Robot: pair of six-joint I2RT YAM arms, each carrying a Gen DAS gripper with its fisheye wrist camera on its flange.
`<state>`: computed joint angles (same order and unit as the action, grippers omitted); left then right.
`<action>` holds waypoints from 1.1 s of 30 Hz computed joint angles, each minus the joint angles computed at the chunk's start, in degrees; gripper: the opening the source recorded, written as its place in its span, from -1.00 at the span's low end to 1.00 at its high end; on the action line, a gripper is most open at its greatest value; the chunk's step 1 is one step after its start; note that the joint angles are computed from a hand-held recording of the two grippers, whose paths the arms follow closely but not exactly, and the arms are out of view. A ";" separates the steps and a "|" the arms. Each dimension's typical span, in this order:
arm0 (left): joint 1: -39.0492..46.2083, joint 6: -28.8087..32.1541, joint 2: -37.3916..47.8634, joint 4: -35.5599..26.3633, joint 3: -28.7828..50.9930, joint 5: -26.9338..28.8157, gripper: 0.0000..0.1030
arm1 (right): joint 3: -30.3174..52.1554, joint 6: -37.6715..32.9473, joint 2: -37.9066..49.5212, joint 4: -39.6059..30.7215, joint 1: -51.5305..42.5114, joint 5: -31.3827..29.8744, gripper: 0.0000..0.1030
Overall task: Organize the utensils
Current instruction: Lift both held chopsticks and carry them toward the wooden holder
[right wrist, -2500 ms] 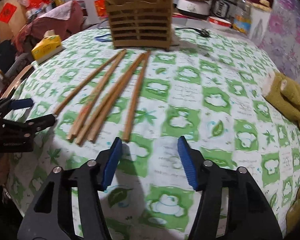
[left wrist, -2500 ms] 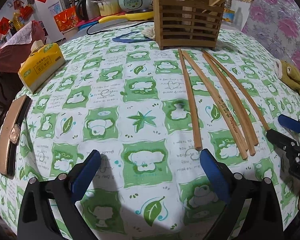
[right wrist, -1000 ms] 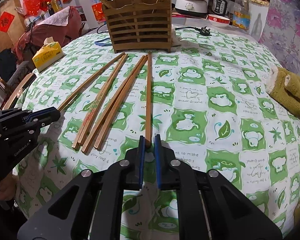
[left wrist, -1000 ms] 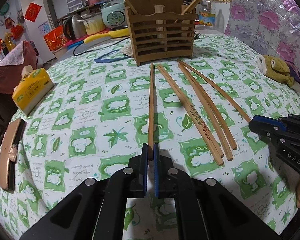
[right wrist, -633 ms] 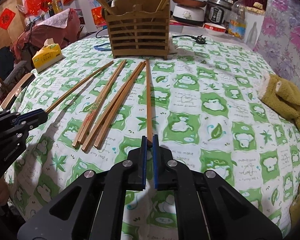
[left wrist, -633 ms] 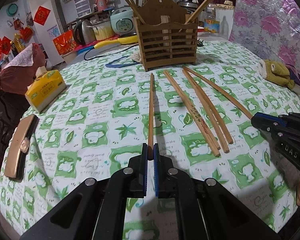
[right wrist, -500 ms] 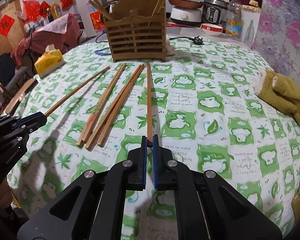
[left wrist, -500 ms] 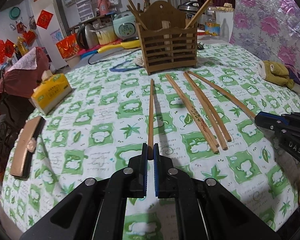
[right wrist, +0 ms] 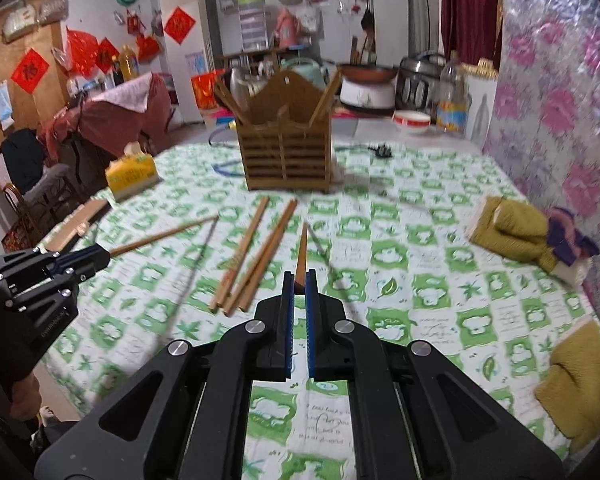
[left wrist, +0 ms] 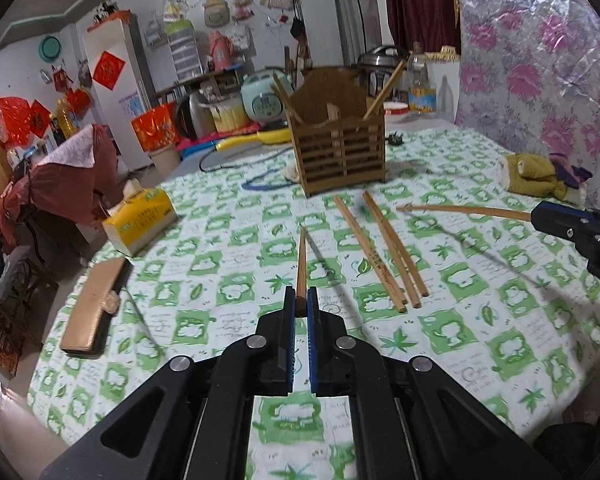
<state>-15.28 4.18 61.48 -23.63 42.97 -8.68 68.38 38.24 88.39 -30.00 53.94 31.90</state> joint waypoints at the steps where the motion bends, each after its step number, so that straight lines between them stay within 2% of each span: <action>1: -0.43 -0.23 -1.23 -0.55 -0.23 -0.40 -0.89 | -0.14 0.24 -0.73 -0.30 0.64 0.75 -0.88; 10: -3.65 -3.19 -15.78 -9.83 -1.24 -1.04 -0.89 | -2.06 3.82 -7.77 -3.09 10.06 11.19 -0.88; 15: 0.14 -3.20 -19.39 -15.73 1.14 6.59 -0.89 | -2.02 5.37 -10.36 -4.33 14.65 15.91 -0.88; 17: 2.74 -2.63 -18.50 -17.56 3.36 10.12 -0.89 | -1.05 5.33 -10.84 -5.29 15.84 17.19 -0.88; 25: 8.63 0.68 -11.48 -19.23 12.29 16.21 -0.89 | 3.08 1.57 -10.71 -5.99 14.40 18.02 -0.88; 28: 9.12 0.90 -6.71 -18.57 16.72 17.23 -0.89 | 4.59 -2.53 -10.18 -3.38 11.13 15.03 -0.88; 33: 6.73 0.60 2.25 -16.65 24.77 15.85 -0.89 | 9.23 -8.29 -7.23 -0.60 5.72 9.47 -0.88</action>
